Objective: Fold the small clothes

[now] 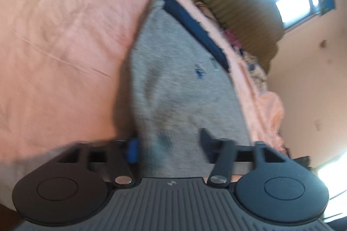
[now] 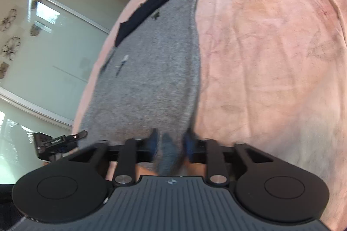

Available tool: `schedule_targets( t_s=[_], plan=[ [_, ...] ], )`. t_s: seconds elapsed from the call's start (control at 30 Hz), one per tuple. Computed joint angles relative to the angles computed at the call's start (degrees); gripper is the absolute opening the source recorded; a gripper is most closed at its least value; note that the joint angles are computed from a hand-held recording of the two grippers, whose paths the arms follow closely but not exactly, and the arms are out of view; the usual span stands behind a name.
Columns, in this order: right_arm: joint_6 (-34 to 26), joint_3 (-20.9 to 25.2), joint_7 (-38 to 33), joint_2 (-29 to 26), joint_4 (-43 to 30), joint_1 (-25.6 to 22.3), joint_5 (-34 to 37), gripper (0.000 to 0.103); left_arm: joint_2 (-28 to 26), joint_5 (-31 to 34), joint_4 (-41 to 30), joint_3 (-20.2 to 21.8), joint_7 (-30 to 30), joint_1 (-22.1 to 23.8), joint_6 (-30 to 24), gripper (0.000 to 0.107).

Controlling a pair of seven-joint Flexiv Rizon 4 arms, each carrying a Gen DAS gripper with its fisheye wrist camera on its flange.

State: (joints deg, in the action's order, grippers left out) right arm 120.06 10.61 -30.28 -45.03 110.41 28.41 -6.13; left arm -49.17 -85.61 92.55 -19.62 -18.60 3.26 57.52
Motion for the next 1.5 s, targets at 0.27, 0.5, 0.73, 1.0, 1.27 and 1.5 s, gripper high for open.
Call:
schedule_targets(
  t_s=[0.27, 0.5, 0.73, 1.0, 1.27, 1.5],
  plan=[
    [-11.08, 3.99, -1.98, -1.33, -5.44, -3.49, -5.50, 0.009, -1.70, 13.41, -2.02, 0.42, -7.59, -2.37, 8.03, 0.005],
    [-8.02, 1.83, -3.05, 2.13, 0.54, -1.21, -0.81, 0.005, 0.15, 20.72, 1.07, -0.96, -6.80, 1.60, 8.59, 0.005],
    [-11.25, -13.77, -7.28, 6.65, -0.76, 12.62, 10.16, 0.065, 4.49, 15.53, 1.03, -2.38, 5.50, 2.89, 8.14, 0.017],
    [-21.15, -25.48, -14.44, -8.49, -31.11, 16.64, 17.15, 0.072, -14.49, 16.34, -30.45, 5.84, 0.26, -19.51, 30.44, 0.087],
    [-49.62, -30.52, -0.34, -23.05, -54.41, 14.58, -6.82, 0.079, -28.97, 37.23, -44.64, 27.90, -26.04, -27.56, 24.89, 0.089],
    [-40.08, -40.01, 2.27, -14.82, -32.36, 25.30, -9.04, 0.099, -17.16, 43.00, -25.97, 12.08, -22.88, -18.77, 32.41, 0.089]
  ],
)
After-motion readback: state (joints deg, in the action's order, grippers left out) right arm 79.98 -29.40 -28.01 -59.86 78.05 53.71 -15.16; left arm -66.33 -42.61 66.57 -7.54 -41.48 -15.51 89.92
